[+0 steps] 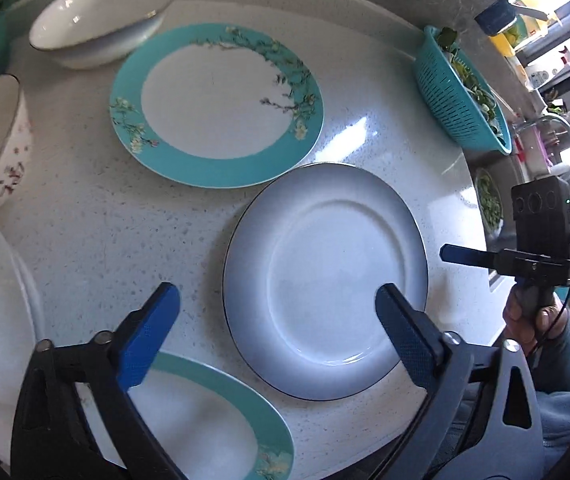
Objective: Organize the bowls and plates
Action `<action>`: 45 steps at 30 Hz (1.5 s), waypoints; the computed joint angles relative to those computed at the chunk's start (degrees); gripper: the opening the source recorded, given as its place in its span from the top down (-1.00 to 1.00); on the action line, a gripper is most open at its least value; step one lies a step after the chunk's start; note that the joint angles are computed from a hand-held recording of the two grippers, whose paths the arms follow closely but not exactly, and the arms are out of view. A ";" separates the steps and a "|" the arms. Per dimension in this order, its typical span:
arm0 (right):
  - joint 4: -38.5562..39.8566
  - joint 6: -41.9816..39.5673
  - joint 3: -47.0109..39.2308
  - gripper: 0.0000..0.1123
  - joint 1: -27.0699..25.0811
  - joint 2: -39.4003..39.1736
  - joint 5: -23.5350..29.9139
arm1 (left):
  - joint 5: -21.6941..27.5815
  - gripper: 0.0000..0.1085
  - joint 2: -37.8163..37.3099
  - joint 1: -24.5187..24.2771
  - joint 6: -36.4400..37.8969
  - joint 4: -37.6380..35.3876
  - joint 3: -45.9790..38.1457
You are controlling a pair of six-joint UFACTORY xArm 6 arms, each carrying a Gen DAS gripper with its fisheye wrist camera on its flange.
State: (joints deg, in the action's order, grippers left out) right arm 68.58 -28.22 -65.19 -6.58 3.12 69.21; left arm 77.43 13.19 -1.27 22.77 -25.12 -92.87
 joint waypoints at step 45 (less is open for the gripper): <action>-6.99 7.67 0.72 0.78 1.33 3.27 -2.40 | 8.17 0.65 10.95 1.92 5.76 0.24 -9.64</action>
State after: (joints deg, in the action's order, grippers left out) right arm 61.59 -20.55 -64.46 -5.25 6.39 66.81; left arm 85.61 24.15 0.65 28.53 -24.88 -102.52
